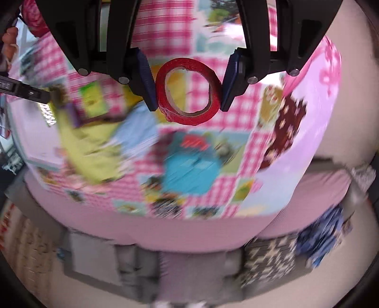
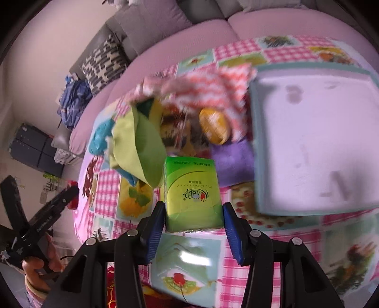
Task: Organize soft objects
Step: 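Grasp the red tape roll with the left tool while the right tool grasps the green tissue pack, then place the tape roll and tissue pack into the white tray, opening both tools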
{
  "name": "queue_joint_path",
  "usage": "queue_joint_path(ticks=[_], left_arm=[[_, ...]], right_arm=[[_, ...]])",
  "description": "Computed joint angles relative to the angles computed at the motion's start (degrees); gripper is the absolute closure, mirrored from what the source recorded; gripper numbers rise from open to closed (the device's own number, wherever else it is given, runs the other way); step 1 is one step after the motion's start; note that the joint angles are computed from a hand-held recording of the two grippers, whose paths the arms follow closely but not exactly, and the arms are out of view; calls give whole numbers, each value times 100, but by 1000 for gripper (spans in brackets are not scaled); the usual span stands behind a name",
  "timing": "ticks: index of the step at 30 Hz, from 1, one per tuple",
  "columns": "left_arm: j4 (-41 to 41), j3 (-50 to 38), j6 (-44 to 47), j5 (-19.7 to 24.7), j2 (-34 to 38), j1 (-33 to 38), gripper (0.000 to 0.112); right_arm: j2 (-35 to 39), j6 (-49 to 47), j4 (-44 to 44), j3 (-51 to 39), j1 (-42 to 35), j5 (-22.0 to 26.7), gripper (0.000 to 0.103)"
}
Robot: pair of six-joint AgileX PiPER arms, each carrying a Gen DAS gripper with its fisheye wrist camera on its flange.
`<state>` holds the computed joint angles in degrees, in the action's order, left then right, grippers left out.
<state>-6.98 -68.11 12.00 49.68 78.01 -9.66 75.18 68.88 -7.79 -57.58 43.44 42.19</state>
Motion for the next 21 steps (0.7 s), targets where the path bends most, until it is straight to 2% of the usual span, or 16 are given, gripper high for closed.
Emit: queue_joint_path(ticks=[3, 5, 10, 15, 21], left_arm=[[80, -715, -296, 371, 235, -725, 58], [236, -1069, -542, 459, 420, -1204, 58], [455, -1975, -773, 562, 1069, -2380, 58], [532, -2789, -968, 592, 1955, -3179, 59], [481, -3672, -1118, 858, 3023, -3537, 59]], right_arm=[[-304, 186, -421, -29, -25, 526, 52], [-465, 149, -532, -53, -180, 879, 52], [-950, -475, -442, 157, -1078, 1473, 52], [-1251, -1333, -371, 428, -2139, 1822, 52], [-1227, -2238, -216, 608, -3227, 1828, 52]])
